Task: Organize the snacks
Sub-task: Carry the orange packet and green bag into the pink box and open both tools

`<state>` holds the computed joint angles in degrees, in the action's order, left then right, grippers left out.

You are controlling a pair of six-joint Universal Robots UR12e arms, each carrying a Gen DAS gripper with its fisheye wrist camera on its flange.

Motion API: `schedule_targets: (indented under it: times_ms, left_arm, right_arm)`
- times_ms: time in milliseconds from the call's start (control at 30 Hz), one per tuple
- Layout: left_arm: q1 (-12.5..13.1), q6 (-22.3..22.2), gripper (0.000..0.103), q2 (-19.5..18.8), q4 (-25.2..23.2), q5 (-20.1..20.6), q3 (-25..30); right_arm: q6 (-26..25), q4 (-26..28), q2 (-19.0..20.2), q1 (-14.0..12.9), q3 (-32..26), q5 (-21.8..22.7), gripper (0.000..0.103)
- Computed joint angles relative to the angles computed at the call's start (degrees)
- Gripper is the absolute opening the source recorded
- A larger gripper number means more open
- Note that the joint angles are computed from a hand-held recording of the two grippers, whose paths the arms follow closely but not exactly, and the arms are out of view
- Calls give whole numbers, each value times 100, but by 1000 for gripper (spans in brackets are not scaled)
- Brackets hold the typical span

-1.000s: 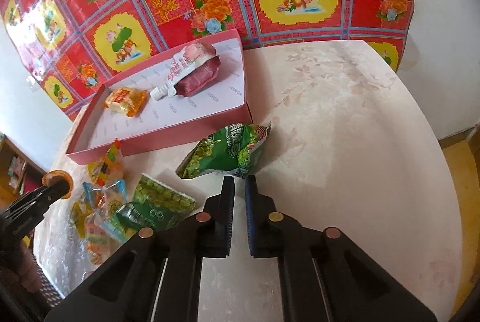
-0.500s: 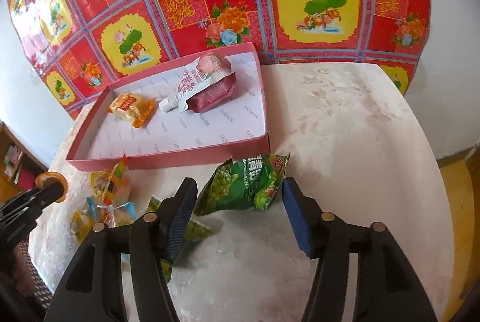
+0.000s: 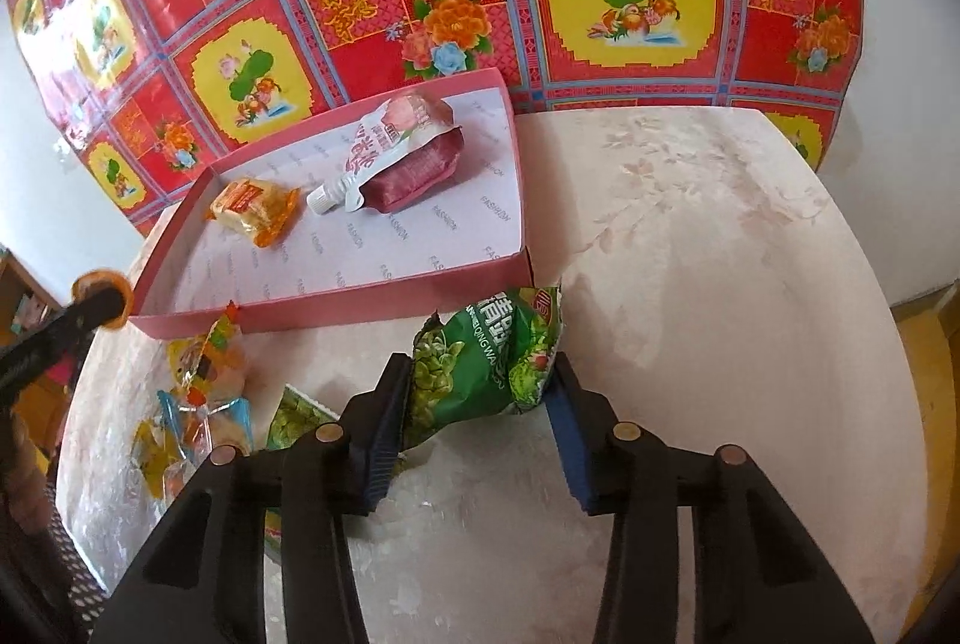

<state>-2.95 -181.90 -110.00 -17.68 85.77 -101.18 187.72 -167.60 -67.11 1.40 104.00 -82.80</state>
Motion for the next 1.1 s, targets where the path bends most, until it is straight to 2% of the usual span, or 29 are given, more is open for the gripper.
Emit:
schedule_targets:
  times_ms: [333,567,633,767,1100]
  left_arm:
    - [13,50,20,-339,-265,99,391]
    - [50,94,20,-500,-411,65,548]
    - [73,87,20,-534,-464,-45,590]
    - [49,212,20,-622,-452,30,682]
    - [40,428,20,-826,-412,65,932]
  right_arm:
    - [63,-86,-122,-17,88,-227,45]
    - [161,-392,-98,1,-53,-413,45]
    - [118,-428,-56,12,-134,-358,45]
    - [-89,-485,97,76,-315,-251,45]
    - [-187,29,543,190,-853,-142,45]
